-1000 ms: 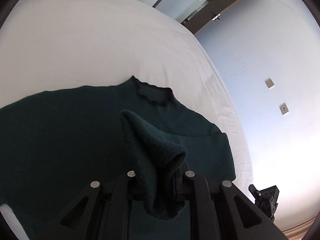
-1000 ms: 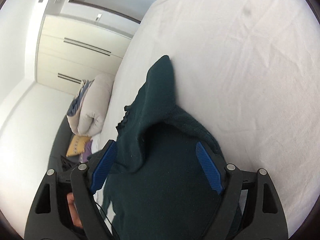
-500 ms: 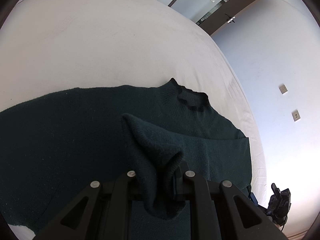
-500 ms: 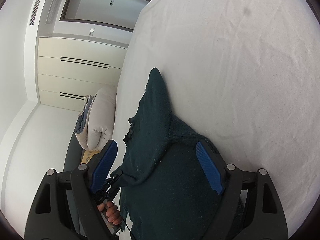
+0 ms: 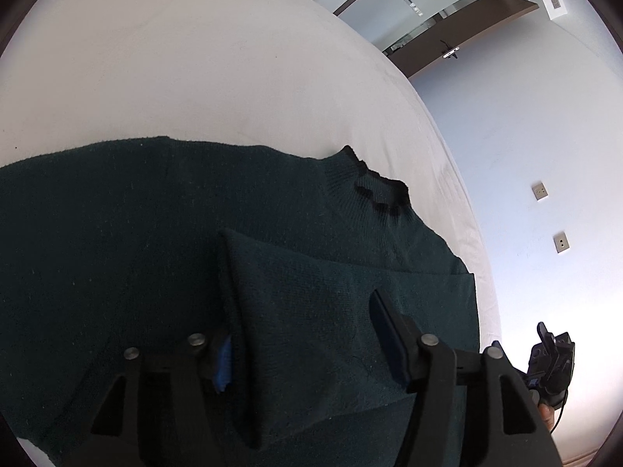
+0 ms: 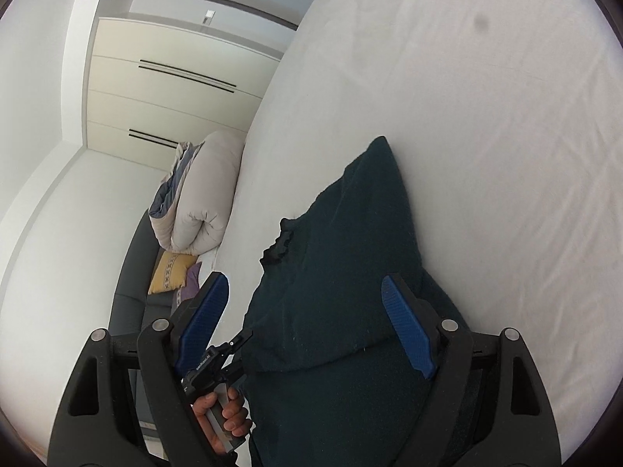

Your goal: Fold small clothes

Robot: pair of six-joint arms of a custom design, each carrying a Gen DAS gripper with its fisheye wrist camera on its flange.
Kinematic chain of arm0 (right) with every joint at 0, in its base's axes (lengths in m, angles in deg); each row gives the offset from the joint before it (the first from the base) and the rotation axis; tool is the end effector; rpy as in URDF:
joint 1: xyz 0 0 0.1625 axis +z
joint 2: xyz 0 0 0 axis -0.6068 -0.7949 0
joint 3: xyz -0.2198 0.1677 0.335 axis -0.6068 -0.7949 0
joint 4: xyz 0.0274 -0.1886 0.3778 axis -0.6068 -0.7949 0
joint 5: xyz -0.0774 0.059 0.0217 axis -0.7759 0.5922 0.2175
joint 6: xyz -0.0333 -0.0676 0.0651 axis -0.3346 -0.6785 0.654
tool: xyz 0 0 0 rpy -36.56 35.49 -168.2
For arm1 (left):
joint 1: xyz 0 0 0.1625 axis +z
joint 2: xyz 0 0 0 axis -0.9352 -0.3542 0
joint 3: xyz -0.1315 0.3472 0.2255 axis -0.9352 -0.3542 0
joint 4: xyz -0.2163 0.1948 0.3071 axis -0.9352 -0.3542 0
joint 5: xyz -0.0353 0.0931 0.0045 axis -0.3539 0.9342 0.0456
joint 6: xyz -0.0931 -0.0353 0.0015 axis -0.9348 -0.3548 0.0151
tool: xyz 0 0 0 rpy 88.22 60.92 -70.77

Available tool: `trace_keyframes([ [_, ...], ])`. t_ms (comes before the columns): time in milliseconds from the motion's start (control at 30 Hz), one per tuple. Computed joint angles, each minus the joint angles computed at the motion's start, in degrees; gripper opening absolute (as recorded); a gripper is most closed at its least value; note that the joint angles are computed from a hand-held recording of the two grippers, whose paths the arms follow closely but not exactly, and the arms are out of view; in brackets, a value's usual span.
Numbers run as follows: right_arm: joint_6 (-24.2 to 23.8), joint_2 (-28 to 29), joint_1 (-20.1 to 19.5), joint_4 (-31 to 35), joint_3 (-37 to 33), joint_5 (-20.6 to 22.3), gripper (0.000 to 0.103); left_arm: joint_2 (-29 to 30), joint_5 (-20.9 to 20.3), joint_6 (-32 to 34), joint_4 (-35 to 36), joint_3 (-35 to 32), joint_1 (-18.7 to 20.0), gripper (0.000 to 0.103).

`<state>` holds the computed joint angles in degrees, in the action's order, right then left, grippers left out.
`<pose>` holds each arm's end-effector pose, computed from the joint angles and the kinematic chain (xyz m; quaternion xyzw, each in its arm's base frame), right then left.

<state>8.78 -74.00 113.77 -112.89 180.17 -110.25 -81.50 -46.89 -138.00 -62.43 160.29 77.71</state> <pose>0.1000 -0.3118 0.4919 -0.0385 0.9678 -0.2047 0.1413 -0.2306 -0.2390 0.2755 -0.1537 0.9088 -0.3784 0.0852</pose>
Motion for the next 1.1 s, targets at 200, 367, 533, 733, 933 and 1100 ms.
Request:
trace_keyframes([
  [200,2.6,11.9,6.9,-4.2,-2.6,-5.8,0.081,-1.4,0.1,-0.9,2.0,0.6,-1.8,0.071],
  [367,4.2,16.6,6.3,-7.1,-3.1,-5.3,0.081,0.7,-0.7,0.2,4.0,-0.3,-2.1,0.071],
  [533,9.0,19.3,4.7,-10.0,-4.3,-2.0,0.081,4.6,-1.9,-0.4,6.9,-2.3,-2.0,0.071],
  [733,2.4,15.6,2.7,-2.9,-3.8,-1.0,0.081,8.1,-1.9,1.3,8.8,-3.5,-1.1,0.069],
  [933,-3.5,7.9,-2.1,7.3,-2.4,-0.2,0.081,10.2,-1.8,-0.4,12.0,-4.8,-1.7,0.069],
  [1100,-8.0,0.6,-5.8,15.7,-1.6,-1.7,0.081,13.1,-5.4,-9.9,27.8,-9.4,-5.9,0.073],
])
